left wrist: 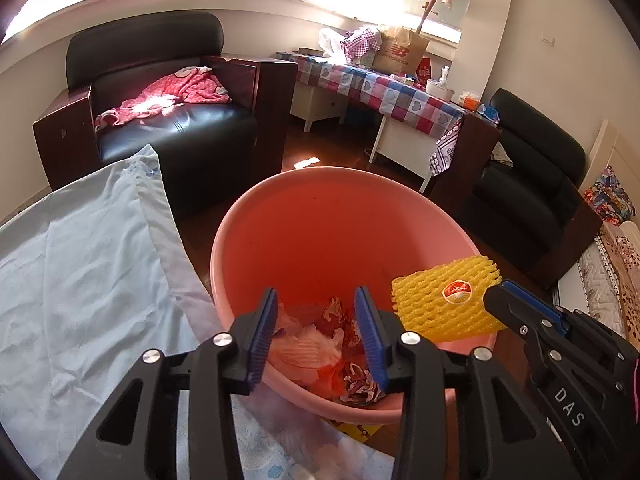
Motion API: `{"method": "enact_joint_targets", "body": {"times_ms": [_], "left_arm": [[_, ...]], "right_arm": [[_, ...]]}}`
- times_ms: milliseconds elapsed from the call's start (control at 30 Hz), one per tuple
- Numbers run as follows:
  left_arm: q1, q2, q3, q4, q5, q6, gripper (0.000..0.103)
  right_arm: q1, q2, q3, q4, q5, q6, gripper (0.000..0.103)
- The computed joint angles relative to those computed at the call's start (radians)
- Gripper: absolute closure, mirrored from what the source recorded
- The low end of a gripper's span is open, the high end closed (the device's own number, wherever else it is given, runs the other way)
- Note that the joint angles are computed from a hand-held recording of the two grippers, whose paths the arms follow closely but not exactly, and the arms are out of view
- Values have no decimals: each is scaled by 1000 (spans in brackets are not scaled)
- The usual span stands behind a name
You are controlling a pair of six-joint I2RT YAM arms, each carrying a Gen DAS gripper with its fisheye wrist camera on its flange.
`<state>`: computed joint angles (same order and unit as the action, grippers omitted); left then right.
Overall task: Collect trash
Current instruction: 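Open the right gripper to drop the yellow foam net into the basin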
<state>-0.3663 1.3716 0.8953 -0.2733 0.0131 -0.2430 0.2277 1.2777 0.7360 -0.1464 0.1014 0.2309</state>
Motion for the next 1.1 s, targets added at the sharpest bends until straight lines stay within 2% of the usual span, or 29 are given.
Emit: {"method": "enact_joint_targets", "body": {"times_ms": [667, 1100], "left_arm": [[13, -62, -24, -3, 25, -8, 56], [13, -82, -23, -17, 27, -17, 51]], "right_arm": [[11, 27, 5, 24, 15, -12, 94], [-28, 70, 43, -3, -36, -5, 94]]}}
